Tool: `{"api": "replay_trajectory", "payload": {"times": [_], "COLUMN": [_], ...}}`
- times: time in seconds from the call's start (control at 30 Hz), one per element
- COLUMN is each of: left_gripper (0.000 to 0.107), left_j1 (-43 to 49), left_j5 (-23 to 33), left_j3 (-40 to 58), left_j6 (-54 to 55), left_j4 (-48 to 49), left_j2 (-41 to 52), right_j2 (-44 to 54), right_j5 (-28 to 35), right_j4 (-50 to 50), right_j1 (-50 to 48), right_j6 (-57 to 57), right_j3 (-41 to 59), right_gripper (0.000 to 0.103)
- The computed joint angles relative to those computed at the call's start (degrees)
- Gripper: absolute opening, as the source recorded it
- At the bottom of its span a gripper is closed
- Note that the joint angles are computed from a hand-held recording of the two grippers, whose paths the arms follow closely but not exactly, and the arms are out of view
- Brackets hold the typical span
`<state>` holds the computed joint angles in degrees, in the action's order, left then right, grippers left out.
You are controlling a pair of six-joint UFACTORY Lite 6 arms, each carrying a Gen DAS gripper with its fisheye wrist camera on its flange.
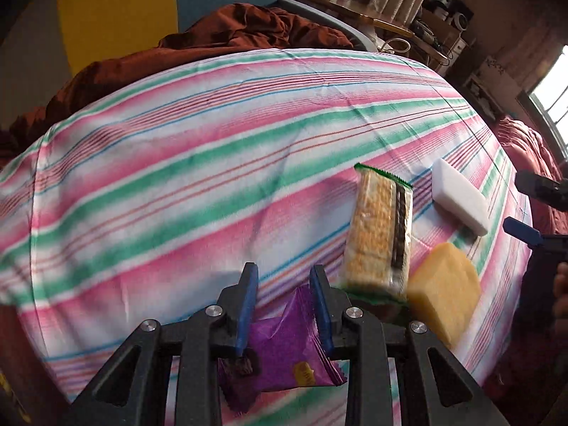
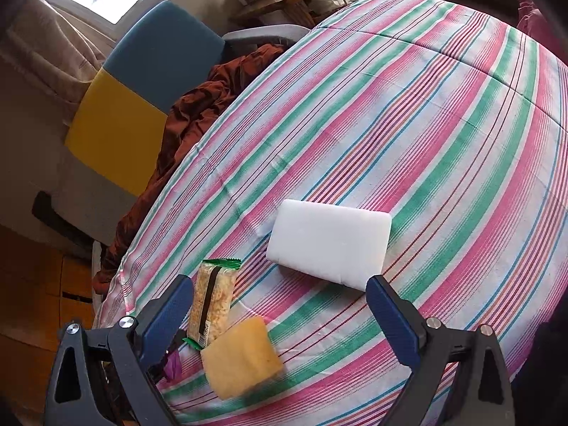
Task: Organize objects
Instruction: 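Grasp purple candy packet with left gripper while right gripper approaches white sponge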
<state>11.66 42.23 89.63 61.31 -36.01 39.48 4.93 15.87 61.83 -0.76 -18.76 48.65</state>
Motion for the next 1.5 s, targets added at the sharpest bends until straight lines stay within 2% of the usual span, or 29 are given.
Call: {"api": "replay_trajectory", "payload": {"times": [0.1,0.13,0.2,0.3,0.37,0.5,0.53,0.6,0.67,0.7,0.77,0.83,0.9,1.0,1.07,1.17,1.23,1.3,1.5], "left_gripper": [0.032,0.035,0.041,0.044,0.044,0.044,0.044,0.045,0.046,0.054,0.06,0.061,0.063,0.064,0.068,0.068,0.056,0.05,0.049], "left_j1": [4.1,5.9,8.9,12.7,12.5,10.9,10.2,6.7,4.1,2.8,0.9,-0.5,-1.0,-1.0,-0.5,-1.3,-2.4,-3.0,-1.2], "left_j5": [2.9,5.5,8.7,12.4,10.9,7.5,4.6,-3.3,-8.1,-9.7,-12.0,-13.7,-15.9,-16.8,-14.3,-12.3,-11.3,-11.5,-10.8], "left_j3": [-8.1,-8.8,-8.9,-6.0,-6.2,-12.1,-15.6,-24.8,-31.6,-33.5,-34.7,-33.7,-32.6,-29.8,-27.1,-24.1,-22.3,-23.3,-26.6], "left_j6": [4.9,5.2,3.7,-2.2,-6.6,-7.7,-7.3,0.8,9.2,12.0,15.1,15.1,17.0,20.4,24.6,25.5,22.8,23.2,19.5], "left_j4": [-4.7,-6.3,-8.5,-8.9,-4.8,-1.2,-0.7,-0.6,-0.6,0.5,4.0,9.5,11.2,10.6,8.1,6.9,7.4,5.3,-0.6], "left_j2": [-6.7,-7.9,-9.9,-11.2,-13.0,-15.7,-17.7,-25.2,-30.9,-32.4,-32.7,-30.8,-28.5,-25.0,-22.7,-19.8,-17.6,-17.6,-19.7], "right_j2": [0.6,0.8,1.3,1.7,1.8,1.4,1.6,1.9,2.3,2.4,2.6,2.8,3.1,3.1,2.9,0.9,-0.6,-1.6,-1.7], "right_j5": [0.4,0.6,0.8,1.0,1.2,1.5,1.7,2.1,2.6,2.7,2.6,2.5,2.4,2.2,1.8,-0.4,-1.5,-1.6,-0.4], "right_j4": [-0.3,-0.4,-0.8,-2.4,-2.3,-1.9,-1.8,-2.0,-2.4,-2.7,-4.8,-5.9,-6.4,-5.2,-3.2,-0.5,4.1,10.8,15.6], "right_j1": [-0.1,-0.1,0.0,0.3,0.3,0.1,0.0,-0.3,-0.3,-0.2,0.2,0.4,0.5,0.1,-0.3,-0.7,-1.2,-2.4,-4.4], "right_j6": [0.2,0.3,0.4,1.8,1.8,1.8,2.0,2.5,3.0,3.3,5.1,6.0,6.7,5.9,4.3,2.2,-1.9,-7.9,-11.2], "right_j3": [0.2,0.4,0.7,1.0,1.1,0.7,0.8,0.9,1.2,1.3,1.5,1.6,1.8,1.5,1.2,0.0,-1.3,-2.5,-3.8], "right_gripper": [0.099,0.099,0.099,0.099,0.099,0.099,0.099,0.099,0.099,0.099,0.099,0.099,0.099,0.099,0.099,0.099,0.099,0.099,0.099]}}
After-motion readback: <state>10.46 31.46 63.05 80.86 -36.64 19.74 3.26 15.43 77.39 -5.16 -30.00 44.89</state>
